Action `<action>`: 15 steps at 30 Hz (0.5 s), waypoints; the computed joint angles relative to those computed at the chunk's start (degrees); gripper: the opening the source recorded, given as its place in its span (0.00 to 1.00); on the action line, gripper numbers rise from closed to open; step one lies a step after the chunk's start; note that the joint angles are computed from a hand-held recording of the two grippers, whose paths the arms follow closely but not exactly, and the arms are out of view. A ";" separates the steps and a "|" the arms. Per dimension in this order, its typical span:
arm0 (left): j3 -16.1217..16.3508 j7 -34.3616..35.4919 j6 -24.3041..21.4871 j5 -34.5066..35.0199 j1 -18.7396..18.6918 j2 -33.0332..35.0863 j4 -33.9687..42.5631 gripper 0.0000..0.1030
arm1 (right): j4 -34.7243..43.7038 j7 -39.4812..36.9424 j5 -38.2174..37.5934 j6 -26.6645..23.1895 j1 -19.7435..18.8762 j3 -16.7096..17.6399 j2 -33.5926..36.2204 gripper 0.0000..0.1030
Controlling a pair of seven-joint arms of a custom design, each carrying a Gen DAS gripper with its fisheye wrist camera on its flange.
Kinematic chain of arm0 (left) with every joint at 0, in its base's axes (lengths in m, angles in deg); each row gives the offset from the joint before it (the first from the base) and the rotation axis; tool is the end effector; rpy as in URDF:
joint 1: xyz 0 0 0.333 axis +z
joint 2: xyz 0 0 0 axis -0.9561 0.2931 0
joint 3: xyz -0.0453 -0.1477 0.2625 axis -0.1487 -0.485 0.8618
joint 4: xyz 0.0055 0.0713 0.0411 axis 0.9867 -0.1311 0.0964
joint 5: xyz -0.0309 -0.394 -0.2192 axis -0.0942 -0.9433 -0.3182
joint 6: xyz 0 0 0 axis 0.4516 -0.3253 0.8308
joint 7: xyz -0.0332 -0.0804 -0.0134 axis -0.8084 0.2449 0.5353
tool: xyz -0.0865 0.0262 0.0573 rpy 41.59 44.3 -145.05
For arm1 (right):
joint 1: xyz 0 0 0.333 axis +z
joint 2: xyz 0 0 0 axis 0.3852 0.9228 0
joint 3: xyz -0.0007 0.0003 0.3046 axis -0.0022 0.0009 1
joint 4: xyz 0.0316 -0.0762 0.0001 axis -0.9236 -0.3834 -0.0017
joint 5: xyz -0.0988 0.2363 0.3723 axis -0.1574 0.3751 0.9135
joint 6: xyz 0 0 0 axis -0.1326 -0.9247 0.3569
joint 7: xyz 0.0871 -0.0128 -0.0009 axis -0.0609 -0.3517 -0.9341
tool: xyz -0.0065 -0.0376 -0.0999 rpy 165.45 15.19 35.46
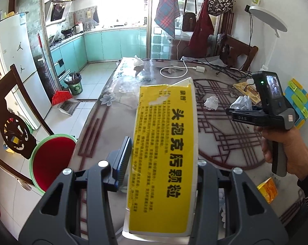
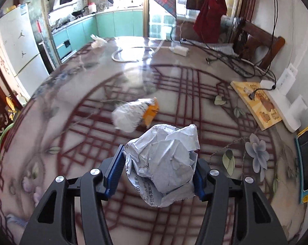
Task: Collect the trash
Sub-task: 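Drop the medicine box into the red bin while the right gripper carries the paper ball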
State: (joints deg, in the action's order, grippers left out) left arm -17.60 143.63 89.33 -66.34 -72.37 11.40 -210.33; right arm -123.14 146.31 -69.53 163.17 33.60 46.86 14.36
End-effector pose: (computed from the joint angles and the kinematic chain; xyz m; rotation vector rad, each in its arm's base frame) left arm 0.5561 -0.0546 0.5444 -1.6553 1.8446 -0.8505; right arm 0.7108 0.1654 0.4744 -1.9537 1.7051 -0.5845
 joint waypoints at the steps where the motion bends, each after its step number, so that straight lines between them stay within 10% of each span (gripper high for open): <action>1: 0.01 -0.08 0.21 0.11 0.12 -0.29 -0.13 0.40 | -1.16 -0.08 -0.18 0.61 0.23 0.21 -1.27 0.54; 15: 2.50 -2.70 -0.81 2.06 6.66 -3.47 1.77 0.40 | -7.36 -5.94 4.49 5.68 6.99 4.66 -10.44 0.55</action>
